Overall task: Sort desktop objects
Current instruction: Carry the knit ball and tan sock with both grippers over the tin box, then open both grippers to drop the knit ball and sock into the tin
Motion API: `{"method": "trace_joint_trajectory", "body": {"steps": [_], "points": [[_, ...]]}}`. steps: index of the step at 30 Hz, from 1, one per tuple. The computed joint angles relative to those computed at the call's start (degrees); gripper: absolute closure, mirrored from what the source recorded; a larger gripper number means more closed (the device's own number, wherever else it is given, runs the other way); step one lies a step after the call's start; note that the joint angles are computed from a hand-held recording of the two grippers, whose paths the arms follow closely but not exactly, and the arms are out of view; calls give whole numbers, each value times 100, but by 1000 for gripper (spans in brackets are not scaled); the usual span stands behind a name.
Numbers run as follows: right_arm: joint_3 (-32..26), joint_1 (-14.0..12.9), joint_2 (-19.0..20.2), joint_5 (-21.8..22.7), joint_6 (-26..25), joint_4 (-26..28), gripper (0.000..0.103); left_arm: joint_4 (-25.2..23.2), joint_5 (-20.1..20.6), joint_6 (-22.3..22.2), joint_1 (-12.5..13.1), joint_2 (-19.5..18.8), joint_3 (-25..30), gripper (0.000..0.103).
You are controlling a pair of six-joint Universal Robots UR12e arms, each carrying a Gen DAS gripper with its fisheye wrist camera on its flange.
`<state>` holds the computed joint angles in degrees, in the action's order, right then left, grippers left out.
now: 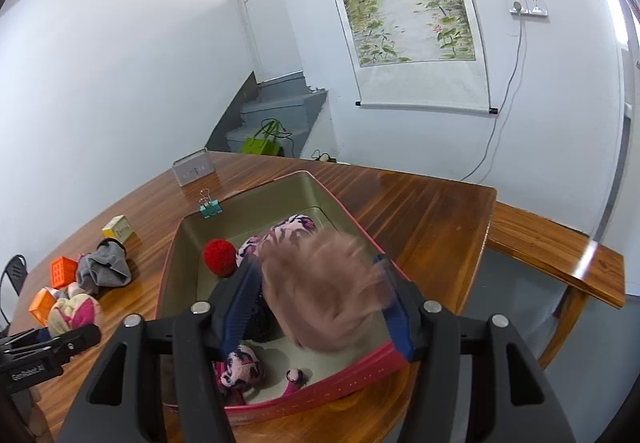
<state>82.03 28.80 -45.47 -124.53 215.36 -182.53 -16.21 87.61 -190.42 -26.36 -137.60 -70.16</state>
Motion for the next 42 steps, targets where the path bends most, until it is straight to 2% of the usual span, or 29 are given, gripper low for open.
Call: {"method": "trace_joint_trajectory", "body": {"steps": [7,18,22,27,29,32,37,42], "points": [[97,32,-15,-307,-53,-305,35,-58,-173,173,-71,-94,248,37],[464,-9,-217,-710,568,-385,35,-169,-825,649,-276,-480,1033,37],[552,-8,-277,-824,676,-339,35,-371,-1053,702,-335,-685,1384,37],[581,-10,-299,-843,824,-247,35,-763,-1534,1046,-386,-847,1691,37],[579,-13,-301,-832,866,-229,35,-903,-1692,1171,-389,-862,1731,37],[546,-2,-287,-839,864,-218,35,-865,-1730,1186,-379,-825,1653,36],[499,20,-264,-789,842,-224,35,-701,-1698,960,-306,-732,1472,36],[416,51,-224,-742,757,-246,35,-573,-1866,826,-250,-665,1350,36]]}}
